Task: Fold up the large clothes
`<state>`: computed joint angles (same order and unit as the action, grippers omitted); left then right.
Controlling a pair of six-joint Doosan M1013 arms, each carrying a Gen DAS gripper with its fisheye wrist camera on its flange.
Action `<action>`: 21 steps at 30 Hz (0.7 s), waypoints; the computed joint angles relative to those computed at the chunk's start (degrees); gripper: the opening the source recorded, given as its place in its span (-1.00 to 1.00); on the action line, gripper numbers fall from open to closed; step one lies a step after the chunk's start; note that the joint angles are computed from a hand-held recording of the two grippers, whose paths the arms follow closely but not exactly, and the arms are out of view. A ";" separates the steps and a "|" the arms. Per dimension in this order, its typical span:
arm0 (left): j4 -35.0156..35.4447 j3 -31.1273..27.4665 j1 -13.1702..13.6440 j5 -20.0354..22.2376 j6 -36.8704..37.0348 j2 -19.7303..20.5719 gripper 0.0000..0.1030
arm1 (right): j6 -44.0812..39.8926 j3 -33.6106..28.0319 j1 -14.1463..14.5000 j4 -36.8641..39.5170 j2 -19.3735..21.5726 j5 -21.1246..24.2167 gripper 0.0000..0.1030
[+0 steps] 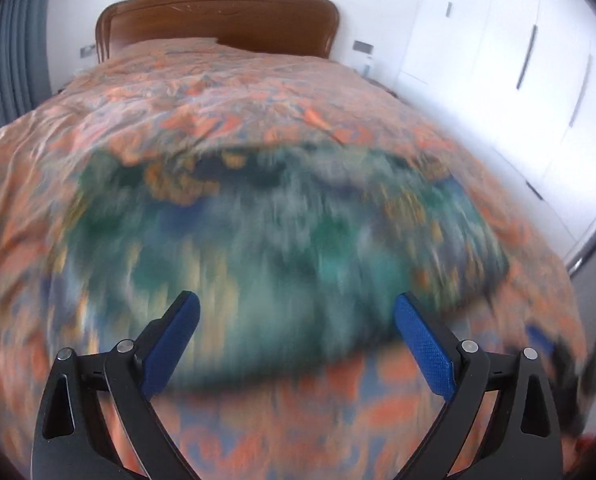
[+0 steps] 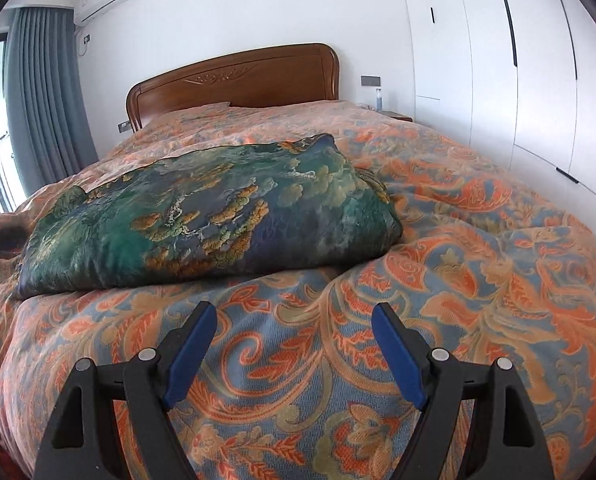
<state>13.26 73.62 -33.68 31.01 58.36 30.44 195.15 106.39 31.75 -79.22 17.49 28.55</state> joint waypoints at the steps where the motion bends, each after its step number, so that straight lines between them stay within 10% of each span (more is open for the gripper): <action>1: 0.44 -3.03 0.50 1.39 -1.03 1.66 0.91 | 0.51 0.16 -0.16 -0.38 -0.03 -0.49 0.58; 11: -4.25 -30.34 3.79 20.13 -3.08 18.12 0.90 | 0.94 1.01 -1.56 -0.09 -0.14 -5.69 0.58; 21: -0.19 -13.17 0.62 12.37 5.60 10.30 0.91 | 1.45 1.39 -3.27 0.87 -0.04 -9.86 0.59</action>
